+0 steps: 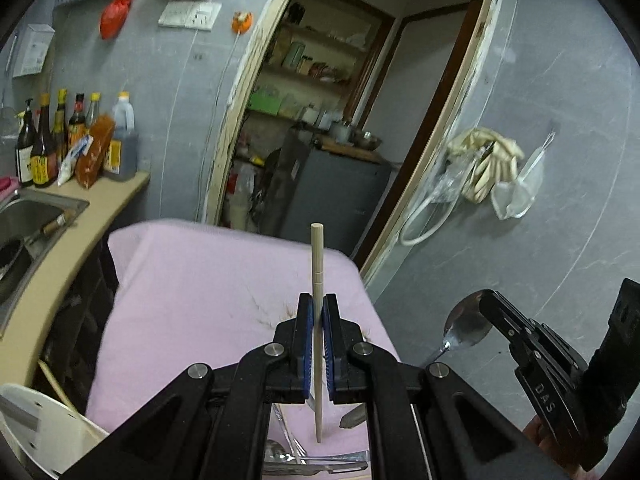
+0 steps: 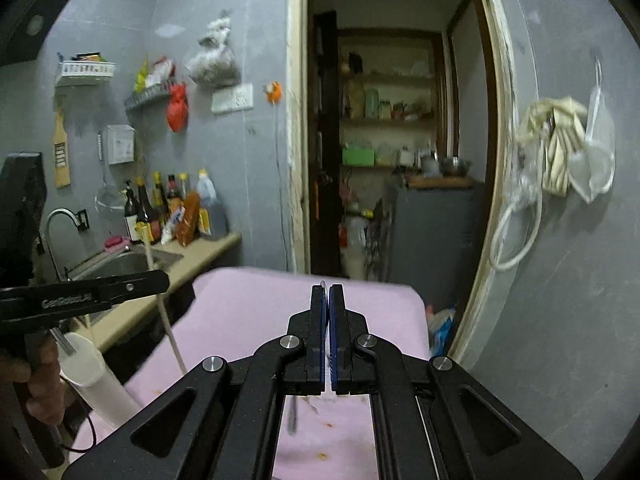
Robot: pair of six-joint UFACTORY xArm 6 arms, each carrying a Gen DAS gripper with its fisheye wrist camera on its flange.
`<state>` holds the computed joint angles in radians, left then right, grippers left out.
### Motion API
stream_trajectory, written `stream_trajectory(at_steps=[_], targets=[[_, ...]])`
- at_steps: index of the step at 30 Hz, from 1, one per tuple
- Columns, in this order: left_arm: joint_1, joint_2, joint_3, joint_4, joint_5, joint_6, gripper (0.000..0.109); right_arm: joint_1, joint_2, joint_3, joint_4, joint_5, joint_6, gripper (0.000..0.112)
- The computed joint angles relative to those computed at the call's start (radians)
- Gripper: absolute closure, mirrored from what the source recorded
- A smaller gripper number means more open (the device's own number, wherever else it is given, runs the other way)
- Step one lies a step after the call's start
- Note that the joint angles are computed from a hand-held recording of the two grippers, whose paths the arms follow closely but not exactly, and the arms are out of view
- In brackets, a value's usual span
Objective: Organize utensils
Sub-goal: 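Carry the chopstick with the left gripper over the basket while the right gripper carries the spoon there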
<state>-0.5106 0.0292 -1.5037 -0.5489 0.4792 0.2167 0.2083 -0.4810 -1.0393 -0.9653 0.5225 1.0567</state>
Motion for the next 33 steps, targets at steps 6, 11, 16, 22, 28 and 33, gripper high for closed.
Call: stream_trajectory(at_steps=[6, 11, 16, 22, 28, 33], targets=[[0.093, -0.078, 0.024, -0.114, 0.057, 0.154, 0.103, 0.170, 0.070, -0.134, -0.117, 0.125, 0.109, 0.110], [0.190, -0.138, 0.053, -0.204, 0.092, 0.263, 0.103, 0.311, 0.179, -0.257, -0.223, 0.219, 0.194, 0.111], [0.287, -0.179, 0.077, -0.284, 0.123, 0.356, 0.103, 0.412, 0.285, -0.357, -0.281, 0.292, 0.246, 0.110], [0.396, -0.214, 0.104, -0.386, 0.163, 0.438, 0.103, 0.493, 0.379, -0.440, -0.303, 0.352, 0.224, 0.111], [0.458, -0.223, 0.120, -0.409, 0.154, 0.478, 0.103, 0.532, 0.456, -0.507, -0.283, 0.398, 0.164, 0.111], [0.485, -0.218, 0.154, -0.393, 0.124, 0.490, 0.103, 0.538, 0.492, -0.528, -0.258, 0.427, 0.120, 0.111]])
